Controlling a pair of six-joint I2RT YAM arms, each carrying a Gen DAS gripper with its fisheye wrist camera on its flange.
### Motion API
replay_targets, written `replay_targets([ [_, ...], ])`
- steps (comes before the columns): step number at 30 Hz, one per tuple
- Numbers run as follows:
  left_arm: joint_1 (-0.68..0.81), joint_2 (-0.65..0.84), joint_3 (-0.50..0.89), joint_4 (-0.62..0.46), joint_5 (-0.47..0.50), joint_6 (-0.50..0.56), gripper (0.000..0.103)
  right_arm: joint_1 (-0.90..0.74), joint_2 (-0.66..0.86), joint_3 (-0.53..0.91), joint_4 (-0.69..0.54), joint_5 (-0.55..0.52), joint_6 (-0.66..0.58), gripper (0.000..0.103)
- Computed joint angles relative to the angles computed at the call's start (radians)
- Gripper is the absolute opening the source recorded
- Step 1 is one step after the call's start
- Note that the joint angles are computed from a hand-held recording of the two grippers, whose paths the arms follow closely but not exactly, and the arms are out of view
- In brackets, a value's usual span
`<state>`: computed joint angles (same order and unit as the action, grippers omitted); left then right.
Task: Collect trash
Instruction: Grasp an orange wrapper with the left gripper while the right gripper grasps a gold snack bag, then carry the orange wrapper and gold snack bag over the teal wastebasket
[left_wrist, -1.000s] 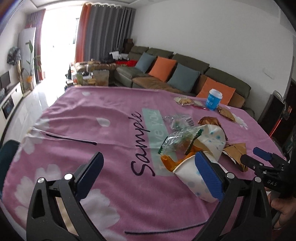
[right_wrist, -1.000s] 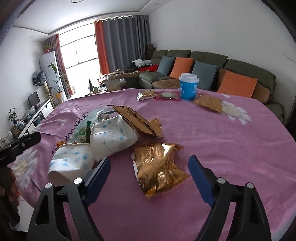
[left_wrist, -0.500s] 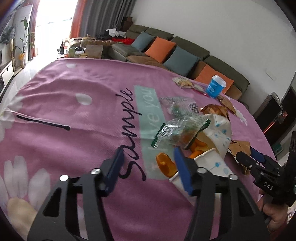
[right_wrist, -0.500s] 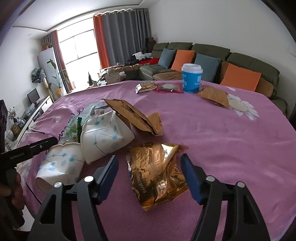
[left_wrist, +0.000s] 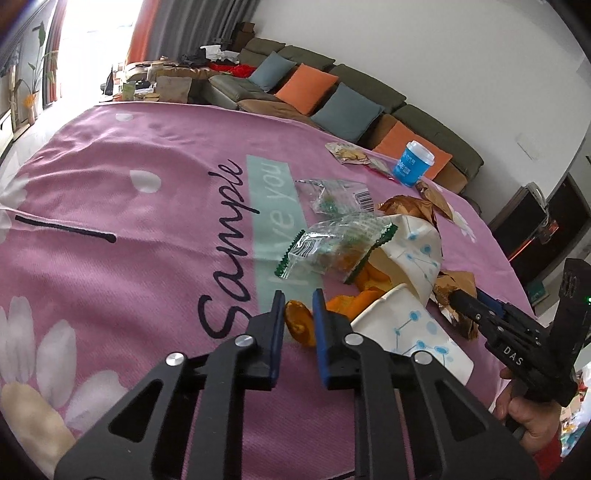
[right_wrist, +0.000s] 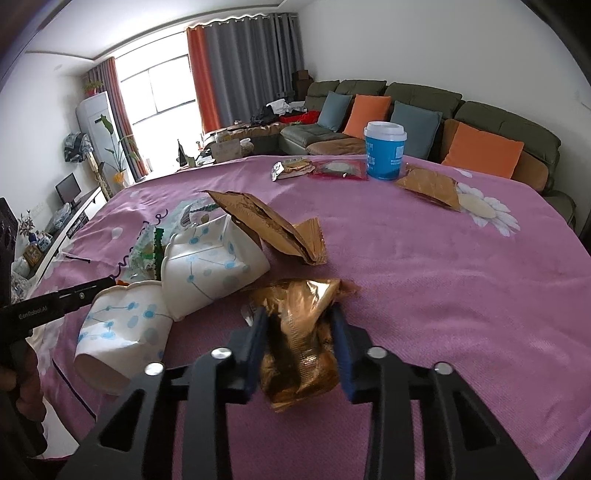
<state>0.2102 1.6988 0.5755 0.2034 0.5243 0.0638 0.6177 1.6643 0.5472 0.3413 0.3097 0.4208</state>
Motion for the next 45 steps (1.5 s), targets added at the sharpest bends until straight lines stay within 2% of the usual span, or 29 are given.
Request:
replay_targets([
  [8, 0.038, -0.071, -0.034, 0.004, 0.042, 0.006, 0.009, 0.018, -0.059, -0.013, -0.023, 0.039, 0.002, 0.020],
  [22, 0.194, -0.312, -0.089, -0.067, 0.127, 0.057, 0.008, 0.111, -0.288, -0.042, -0.176, 0.242, 0.020, 0.020],
  [27, 0.288, -0.402, -0.101, -0.111, 0.182, 0.085, 0.008, 0.148, -0.345, -0.030, -0.168, 0.244, 0.004, 0.020],
  [36, 0.504, -0.553, -0.098, -0.226, 0.297, 0.156, 0.008, 0.266, -0.266, 0.098, -0.102, 0.244, -0.078, 0.020],
  [45, 0.783, -0.578, -0.033, -0.320, 0.416, 0.248, 0.008, 0.348, -0.068, 0.312, -0.031, 0.120, -0.176, 0.020],
])
